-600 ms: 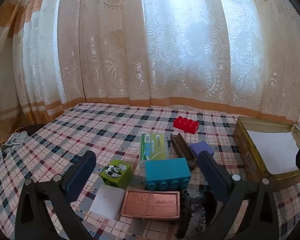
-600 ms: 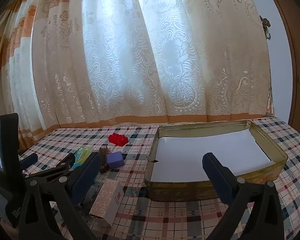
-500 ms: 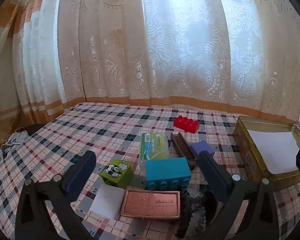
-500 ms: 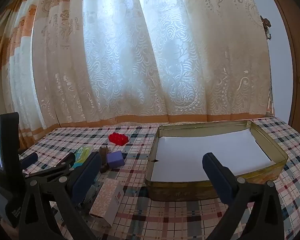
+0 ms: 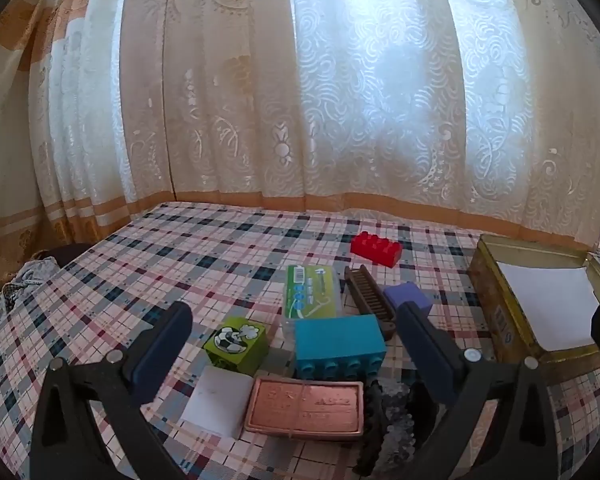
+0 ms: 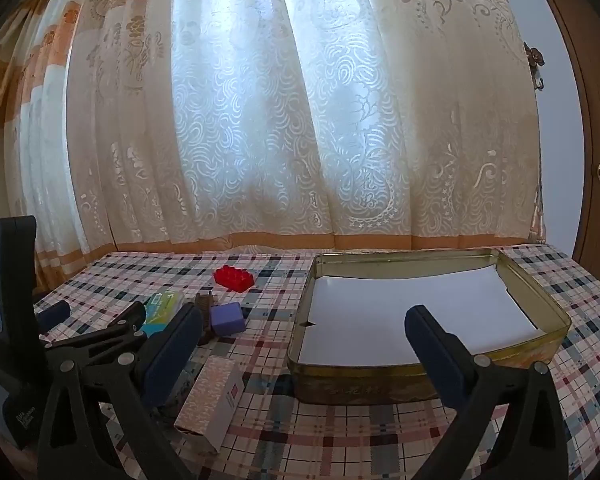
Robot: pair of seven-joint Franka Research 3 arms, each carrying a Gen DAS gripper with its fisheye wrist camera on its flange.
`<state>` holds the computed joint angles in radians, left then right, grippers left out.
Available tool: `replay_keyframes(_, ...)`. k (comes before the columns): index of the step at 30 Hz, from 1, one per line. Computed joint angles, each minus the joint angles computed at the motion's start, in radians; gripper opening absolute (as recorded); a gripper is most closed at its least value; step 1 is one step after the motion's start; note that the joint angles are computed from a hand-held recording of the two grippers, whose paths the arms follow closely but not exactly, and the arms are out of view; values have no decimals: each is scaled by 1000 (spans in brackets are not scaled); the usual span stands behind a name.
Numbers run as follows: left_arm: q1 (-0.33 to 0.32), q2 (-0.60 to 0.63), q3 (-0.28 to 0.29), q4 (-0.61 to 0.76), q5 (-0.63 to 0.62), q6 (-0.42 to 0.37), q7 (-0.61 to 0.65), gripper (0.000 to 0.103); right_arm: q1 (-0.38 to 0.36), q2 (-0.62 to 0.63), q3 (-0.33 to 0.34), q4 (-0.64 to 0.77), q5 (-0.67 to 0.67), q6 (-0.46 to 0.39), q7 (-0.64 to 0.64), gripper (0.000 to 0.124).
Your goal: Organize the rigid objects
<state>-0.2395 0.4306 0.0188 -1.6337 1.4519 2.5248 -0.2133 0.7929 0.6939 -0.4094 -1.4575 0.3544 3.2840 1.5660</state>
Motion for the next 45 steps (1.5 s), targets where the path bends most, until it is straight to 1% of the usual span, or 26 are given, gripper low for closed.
replay_keyframes(5,1,10,1,14,-28,3,20,103,-14,-5,19,-3,-4,1,-9,102)
replay_keyframes(13,-4,13,6,20,-34,2,25,103,-4,0,7,0,-4,0,-7,102)
replay_keyframes(17,-8,16,7,22,-34,-3,30,103,-15,-2,20,5,-10,-8,-11,102)
replay_keyframes(24,-17,15,5,19,-34,-18,31,103,-23,-6,32,1,-8,4,-14,102)
replay_keyframes(29,-10,8,3,11,-39,-5,32,103,-3,6,1,13,-6,-19,-2,102)
replay_keyframes(30,-10,8,2,11,-40,-5,35,103,12,14,-24,19,-7,-33,10,102)
replay_keyframes(31,-10,9,2,14,-41,-5,39,103,18,16,-34,20,-14,-38,20,102)
replay_keyframes(33,-11,13,1,19,-44,-6,48,103,17,17,-37,20,-28,-42,39,102)
replay_keyframes(36,-12,15,2,23,-51,-6,55,103,30,25,-64,26,-46,-60,73,102)
replay_keyframes(40,-11,17,2,26,-69,-3,59,103,33,36,-84,44,-90,-101,128,102)
replay_keyframes(41,-11,17,3,27,-72,-4,61,103,24,33,-73,46,-102,-106,135,102)
replay_keyframes(45,-13,18,6,28,-80,-1,68,103,45,47,-117,58,-149,-137,200,102)
